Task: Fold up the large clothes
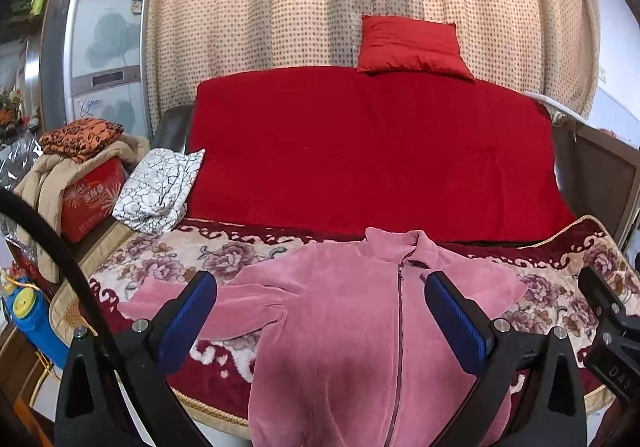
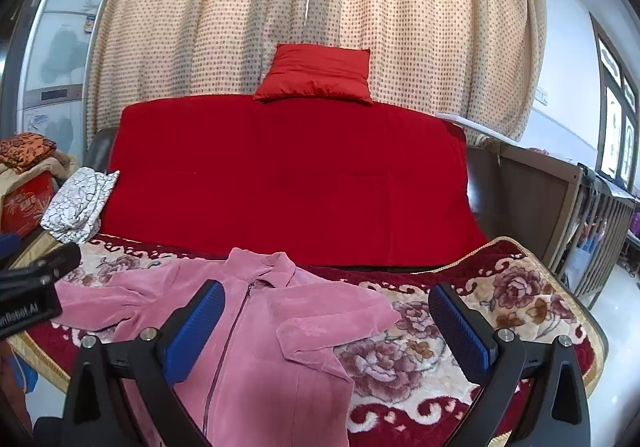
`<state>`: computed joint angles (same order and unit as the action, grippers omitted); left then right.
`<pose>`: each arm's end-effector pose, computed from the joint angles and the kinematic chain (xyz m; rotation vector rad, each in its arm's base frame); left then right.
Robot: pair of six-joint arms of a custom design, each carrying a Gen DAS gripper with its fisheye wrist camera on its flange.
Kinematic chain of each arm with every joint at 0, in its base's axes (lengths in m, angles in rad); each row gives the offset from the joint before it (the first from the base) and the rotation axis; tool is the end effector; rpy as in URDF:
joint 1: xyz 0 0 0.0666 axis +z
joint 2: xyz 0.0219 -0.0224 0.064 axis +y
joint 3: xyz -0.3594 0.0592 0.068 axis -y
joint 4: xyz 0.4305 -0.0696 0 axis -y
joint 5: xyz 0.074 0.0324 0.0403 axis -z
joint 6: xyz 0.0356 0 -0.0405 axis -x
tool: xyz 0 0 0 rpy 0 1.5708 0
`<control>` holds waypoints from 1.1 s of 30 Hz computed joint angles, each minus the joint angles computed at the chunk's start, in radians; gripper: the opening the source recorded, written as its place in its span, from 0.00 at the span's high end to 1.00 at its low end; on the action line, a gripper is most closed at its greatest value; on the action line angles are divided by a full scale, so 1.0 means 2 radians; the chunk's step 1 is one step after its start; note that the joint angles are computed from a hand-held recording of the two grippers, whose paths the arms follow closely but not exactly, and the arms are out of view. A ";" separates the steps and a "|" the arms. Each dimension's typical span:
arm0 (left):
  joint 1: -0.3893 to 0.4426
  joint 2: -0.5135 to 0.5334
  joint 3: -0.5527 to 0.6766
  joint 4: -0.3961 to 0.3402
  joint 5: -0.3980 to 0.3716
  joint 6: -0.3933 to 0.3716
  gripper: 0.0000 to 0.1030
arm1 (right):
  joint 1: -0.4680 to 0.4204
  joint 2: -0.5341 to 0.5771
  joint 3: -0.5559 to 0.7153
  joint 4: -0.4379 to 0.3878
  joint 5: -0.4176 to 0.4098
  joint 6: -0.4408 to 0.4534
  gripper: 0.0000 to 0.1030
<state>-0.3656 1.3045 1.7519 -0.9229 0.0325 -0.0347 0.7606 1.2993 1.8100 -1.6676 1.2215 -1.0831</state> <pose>0.4462 -0.1725 0.6311 0.4284 2.0093 -0.2393 0.3139 0.2520 0.6265 0.5803 1.8292 -0.4857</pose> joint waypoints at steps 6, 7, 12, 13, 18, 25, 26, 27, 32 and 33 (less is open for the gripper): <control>-0.008 0.026 0.023 0.012 -0.011 -0.004 0.00 | -0.026 -0.001 -0.001 0.046 -0.009 0.048 0.00; -0.009 0.032 0.028 0.015 -0.012 -0.004 0.00 | -0.031 -0.001 -0.001 0.056 -0.012 0.056 0.00; -0.013 0.060 0.041 0.043 -0.015 0.000 0.00 | -0.054 0.003 -0.007 0.087 -0.026 0.086 0.00; -0.014 0.068 0.045 0.049 -0.014 0.002 0.00 | -0.061 0.004 -0.009 0.096 -0.033 0.093 0.00; -0.012 0.125 0.065 0.061 0.019 0.009 0.00 | -0.121 -0.005 -0.052 0.173 -0.117 0.144 0.00; -0.005 0.212 0.098 0.025 0.008 0.022 0.00 | -0.253 -0.051 -0.172 0.282 -0.296 0.111 0.00; -0.004 0.225 0.116 0.007 0.005 0.021 0.00 | -0.264 -0.052 -0.181 0.286 -0.303 0.111 0.00; -0.002 0.232 0.125 0.000 0.008 0.025 0.00 | -0.276 -0.052 -0.187 0.285 -0.313 0.112 0.00; -0.002 0.244 0.134 -0.001 0.004 0.024 0.00 | -0.336 -0.064 -0.225 0.314 -0.398 0.108 0.00; -0.005 0.246 0.135 -0.001 -0.002 0.016 0.00 | -0.350 -0.067 -0.234 0.327 -0.425 0.105 0.00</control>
<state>-0.3749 1.7959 2.0218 -0.9256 0.0292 -0.0019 0.0606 1.1658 1.3420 -1.0137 0.3709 -0.8724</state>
